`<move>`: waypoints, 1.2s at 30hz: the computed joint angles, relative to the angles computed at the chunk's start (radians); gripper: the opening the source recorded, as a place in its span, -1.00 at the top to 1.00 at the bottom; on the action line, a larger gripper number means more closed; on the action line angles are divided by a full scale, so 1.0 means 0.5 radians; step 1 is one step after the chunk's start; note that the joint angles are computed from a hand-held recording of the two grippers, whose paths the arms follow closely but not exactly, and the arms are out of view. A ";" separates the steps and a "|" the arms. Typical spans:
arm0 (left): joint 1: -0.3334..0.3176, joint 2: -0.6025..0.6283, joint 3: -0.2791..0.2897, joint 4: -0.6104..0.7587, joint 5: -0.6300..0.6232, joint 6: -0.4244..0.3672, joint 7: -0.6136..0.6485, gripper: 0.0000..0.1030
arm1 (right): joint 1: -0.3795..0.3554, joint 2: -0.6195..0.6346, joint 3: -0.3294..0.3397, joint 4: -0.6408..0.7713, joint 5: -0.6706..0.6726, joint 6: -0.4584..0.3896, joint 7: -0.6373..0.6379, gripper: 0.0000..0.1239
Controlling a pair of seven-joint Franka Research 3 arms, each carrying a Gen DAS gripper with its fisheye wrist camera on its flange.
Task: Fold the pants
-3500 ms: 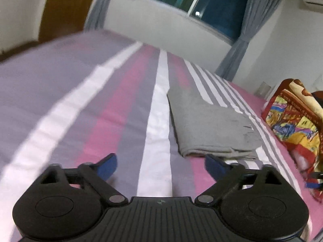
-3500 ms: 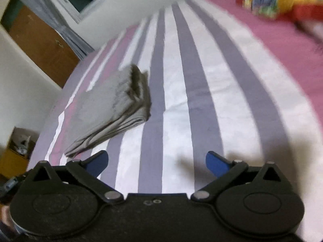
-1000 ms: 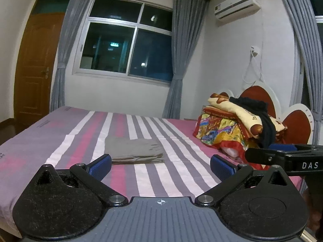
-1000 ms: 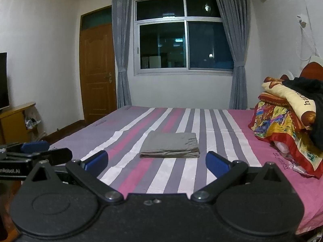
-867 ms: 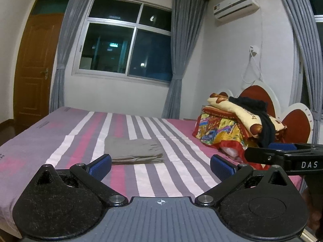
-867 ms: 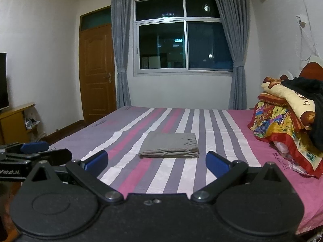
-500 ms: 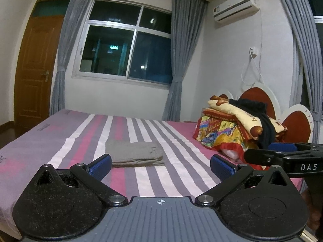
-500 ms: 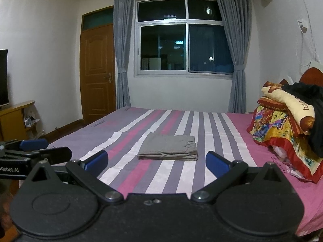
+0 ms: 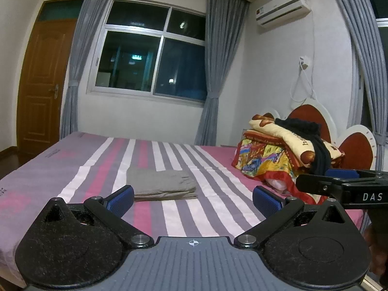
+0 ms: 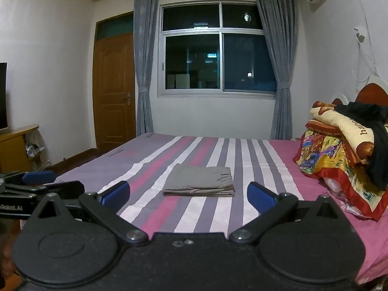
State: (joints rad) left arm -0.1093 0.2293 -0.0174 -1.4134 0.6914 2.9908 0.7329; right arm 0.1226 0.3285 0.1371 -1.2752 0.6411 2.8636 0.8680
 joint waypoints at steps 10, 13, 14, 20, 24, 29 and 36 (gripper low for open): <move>0.009 -0.009 -0.006 -0.006 -0.035 0.015 0.047 -1.00 | 0.003 0.002 0.003 -0.004 -0.009 0.024 0.010 -0.66; 0.009 -0.005 -0.004 -0.001 -0.034 0.016 0.046 -1.00 | 0.002 0.005 0.005 0.000 -0.007 0.030 0.011 -0.66; 0.007 -0.007 -0.003 -0.004 -0.032 0.017 0.043 -1.00 | 0.002 0.006 0.006 -0.001 -0.007 0.035 0.010 -0.66; -0.001 -0.007 0.004 -0.002 -0.015 0.014 0.030 -1.00 | -0.001 -0.001 0.016 -0.021 0.009 0.059 -0.010 -0.66; 0.002 -0.014 0.004 -0.015 -0.014 0.026 0.027 -1.00 | -0.005 -0.001 0.018 -0.021 0.015 0.059 -0.018 -0.66; 0.018 -0.015 -0.004 -0.023 -0.035 0.042 0.059 -1.00 | 0.002 -0.003 0.016 -0.027 0.011 0.074 -0.014 -0.66; 0.033 -0.011 -0.013 -0.016 -0.073 0.042 0.102 -1.00 | -0.004 -0.002 0.020 -0.026 0.019 0.065 -0.023 -0.66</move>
